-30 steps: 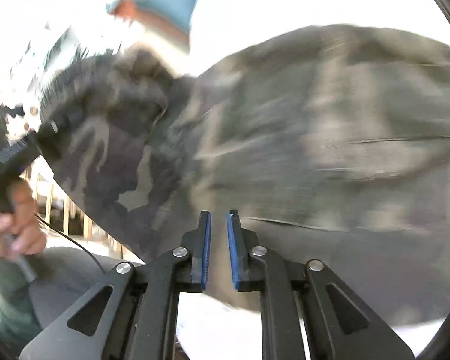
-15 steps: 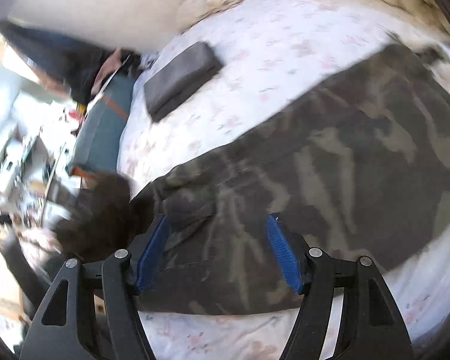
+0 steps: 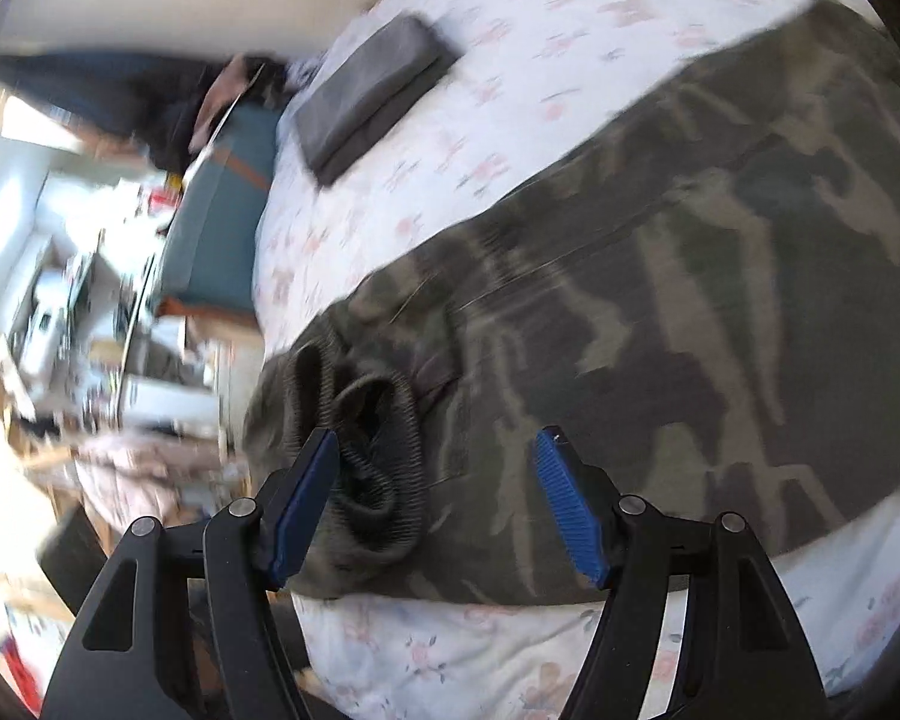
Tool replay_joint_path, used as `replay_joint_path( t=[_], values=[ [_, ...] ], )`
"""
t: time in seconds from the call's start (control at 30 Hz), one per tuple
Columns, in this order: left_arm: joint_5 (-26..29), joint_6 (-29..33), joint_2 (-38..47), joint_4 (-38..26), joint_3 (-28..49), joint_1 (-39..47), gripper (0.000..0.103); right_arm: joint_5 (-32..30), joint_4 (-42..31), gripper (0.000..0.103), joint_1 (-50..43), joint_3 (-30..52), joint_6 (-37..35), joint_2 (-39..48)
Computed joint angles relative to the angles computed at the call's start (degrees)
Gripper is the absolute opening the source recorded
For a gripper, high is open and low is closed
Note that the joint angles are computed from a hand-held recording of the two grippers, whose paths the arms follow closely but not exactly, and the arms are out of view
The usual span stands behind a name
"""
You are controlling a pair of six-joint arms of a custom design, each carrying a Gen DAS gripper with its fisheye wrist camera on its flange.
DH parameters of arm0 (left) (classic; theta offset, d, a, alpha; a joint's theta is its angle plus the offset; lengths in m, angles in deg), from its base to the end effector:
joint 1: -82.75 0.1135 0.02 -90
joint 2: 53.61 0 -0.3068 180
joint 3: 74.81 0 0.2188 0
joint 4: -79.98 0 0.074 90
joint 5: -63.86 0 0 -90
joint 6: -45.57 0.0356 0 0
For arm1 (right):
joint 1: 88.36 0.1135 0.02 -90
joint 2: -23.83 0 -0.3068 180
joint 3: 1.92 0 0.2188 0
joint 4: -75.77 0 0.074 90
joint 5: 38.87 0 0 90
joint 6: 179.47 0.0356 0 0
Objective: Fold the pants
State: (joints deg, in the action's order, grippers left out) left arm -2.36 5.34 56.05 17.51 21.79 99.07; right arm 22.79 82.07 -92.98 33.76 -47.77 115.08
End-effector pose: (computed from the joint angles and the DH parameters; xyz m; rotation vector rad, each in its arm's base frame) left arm 0.3524 0.0882 0.2498 0.8437 2.5577 -0.2888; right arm 0.2198 -0.0008 0.1599 0.7613 2.3704 0.8859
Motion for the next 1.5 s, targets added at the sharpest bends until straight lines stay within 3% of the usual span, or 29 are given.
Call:
replay_joint_path(
  t=[0.07, 0.13, 0.2, 0.33, 0.4, 0.43, 0.63, 0.73, 0.87, 0.93, 1.0, 1.07, 1.17, 1.27, 1.33, 1.43, 1.5],
  values=[
    [-7.5, -6.6, 3.2, 7.6, -0.7, -0.3, 0.098, 2.3, -2.7, 0.076, 3.6, 4.3, -0.6, 1.6],
    [-14.8, -11.1, 8.3, 9.9, -0.4, -1.3, 0.096, 5.4, -4.1, 0.081, 7.5, 9.6, 0.8, 5.3],
    [-18.2, -15.2, 13.4, 8.5, 1.0, -1.8, 0.096, 4.7, -2.6, 0.084, 10.5, 15.7, 2.5, 13.1],
    [-18.7, -18.8, 18.5, 5.5, 3.9, -1.6, 0.097, 3.7, -6.4, 0.084, 15.2, 27.7, 5.6, 27.3],
    [-18.5, -18.8, 18.4, 4.8, 4.4, -1.7, 0.097, 3.4, -6.3, 0.064, 16.7, 30.4, 7.1, 31.2],
    [-18.2, -18.4, 18.0, 5.0, 3.8, -1.4, 0.097, 3.8, -4.1, 0.02, 17.2, 30.0, 7.4, 31.4],
    [-15.5, -17.4, 17.5, 2.4, 3.9, 0.2, 0.097, 8.1, -1.3, 0.02, 19.3, 28.4, -1.5, 21.0],
    [-14.0, -17.7, 16.7, 0.7, 5.6, 0.8, 0.097, 11.6, -5.6, 0.021, 18.3, 30.1, -2.5, 20.4],
    [-12.6, -17.2, 14.4, 0.6, 3.4, 0.3, 0.097, 13.6, -16.0, 0.049, 16.3, 33.0, -2.0, 27.0],
    [-11.5, -16.3, 12.7, 1.3, 1.7, 0.3, 0.097, 15.8, -12.5, 0.051, 16.7, 27.5, -0.5, 22.9],
    [-9.9, -16.1, 10.5, 2.5, 0.1, 0.5, 0.097, 24.4, -14.4, 0.052, 19.6, 23.4, 1.2, 15.4],
    [-9.0, -16.0, 9.1, 3.4, -1.3, 0.5, 0.097, 27.8, -12.5, 0.052, 22.4, 19.0, 1.7, 9.4],
    [-10.0, -16.6, 8.4, 4.7, -3.2, -0.7, 0.097, 24.2, -8.5, 0.043, 27.3, 16.4, 1.6, 10.0],
    [-11.0, -17.8, 6.0, 6.9, -6.3, -2.6, 0.096, 28.2, -11.8, 0.036, 29.9, 20.2, 3.0, 19.1],
    [-10.5, -18.7, 4.1, 8.7, -7.5, -3.6, 0.096, 29.4, -10.2, 0.037, 30.3, 20.7, 3.2, 23.3],
    [-9.3, -20.0, 0.5, 13.2, -10.5, -4.3, 0.096, 27.3, -5.3, 0.04, 29.0, 15.0, 8.1, 17.5],
    [-7.7, -20.2, -0.2, 16.4, -11.9, -4.4, 0.096, 24.5, 5.2, 0.048, 27.9, 5.0, 14.0, 10.8]
  ],
)
